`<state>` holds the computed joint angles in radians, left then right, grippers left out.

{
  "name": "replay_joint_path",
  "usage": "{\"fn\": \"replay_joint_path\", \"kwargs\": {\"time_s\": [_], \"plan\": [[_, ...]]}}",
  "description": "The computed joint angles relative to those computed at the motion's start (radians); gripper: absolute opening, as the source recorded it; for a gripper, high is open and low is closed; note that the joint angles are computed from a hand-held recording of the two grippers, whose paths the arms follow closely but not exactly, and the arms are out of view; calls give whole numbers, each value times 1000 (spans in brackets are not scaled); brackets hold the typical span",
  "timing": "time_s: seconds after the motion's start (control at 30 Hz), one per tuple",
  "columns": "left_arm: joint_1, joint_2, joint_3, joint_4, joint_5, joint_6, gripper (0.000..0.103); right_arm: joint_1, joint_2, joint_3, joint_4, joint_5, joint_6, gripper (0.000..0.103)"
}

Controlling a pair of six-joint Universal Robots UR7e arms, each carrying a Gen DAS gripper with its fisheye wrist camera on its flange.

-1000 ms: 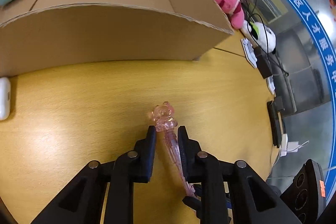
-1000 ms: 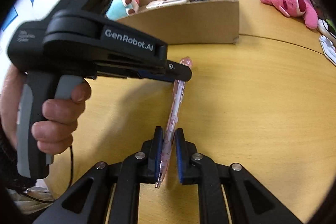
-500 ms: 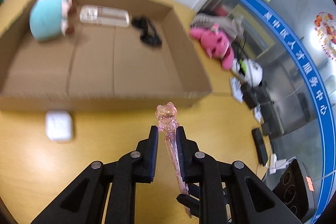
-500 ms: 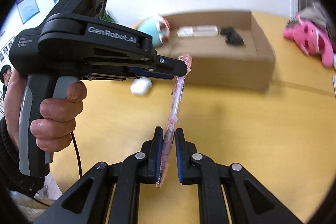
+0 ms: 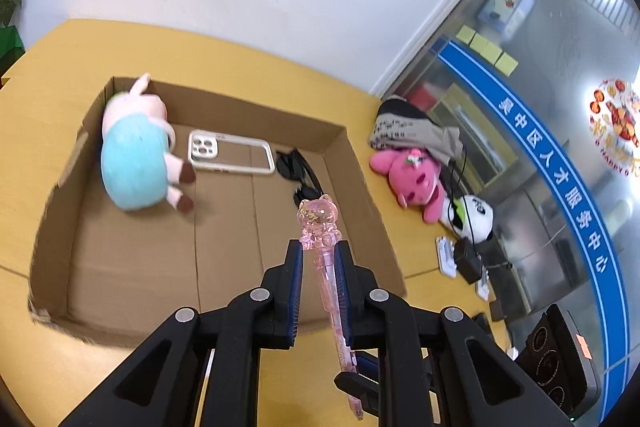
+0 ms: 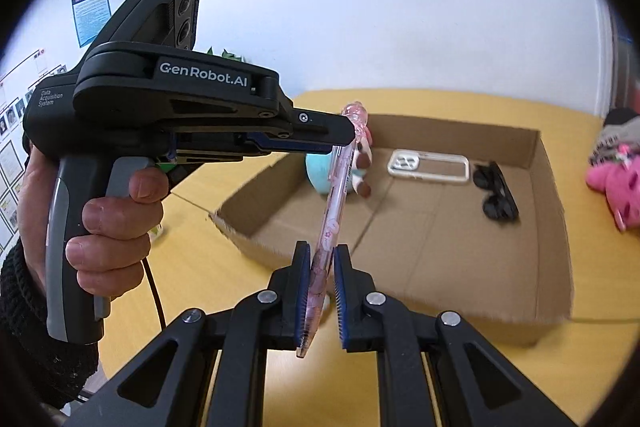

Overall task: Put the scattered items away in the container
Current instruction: 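Lift the pink pen with the right gripper and carry it over the box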

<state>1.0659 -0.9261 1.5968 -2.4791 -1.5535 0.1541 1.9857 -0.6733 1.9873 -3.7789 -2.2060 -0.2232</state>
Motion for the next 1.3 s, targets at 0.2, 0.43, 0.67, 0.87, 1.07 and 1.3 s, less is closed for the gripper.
{"fn": "replay_joint_path", "kwargs": {"time_s": [0.2,0.43,0.67,0.87,1.07,1.3], "plan": [[26,67,-110,60,6,-2,0,-33,-4,-56,65,40,5,11],[62,133,-190,113,-16,-42,4,-74,-2,-81,98,91,47,11],[83,185,-239,162,-57,-60,49,-135,-1,-86,108,168,87,10],[84,224,-285,207,-46,-71,22,-149,5,-87,122,169,94,11],[84,234,-308,234,-64,-47,8,-149,8,-86,121,149,79,11],[99,244,-328,250,-144,-85,68,-161,-2,-74,83,178,86,10]]}}
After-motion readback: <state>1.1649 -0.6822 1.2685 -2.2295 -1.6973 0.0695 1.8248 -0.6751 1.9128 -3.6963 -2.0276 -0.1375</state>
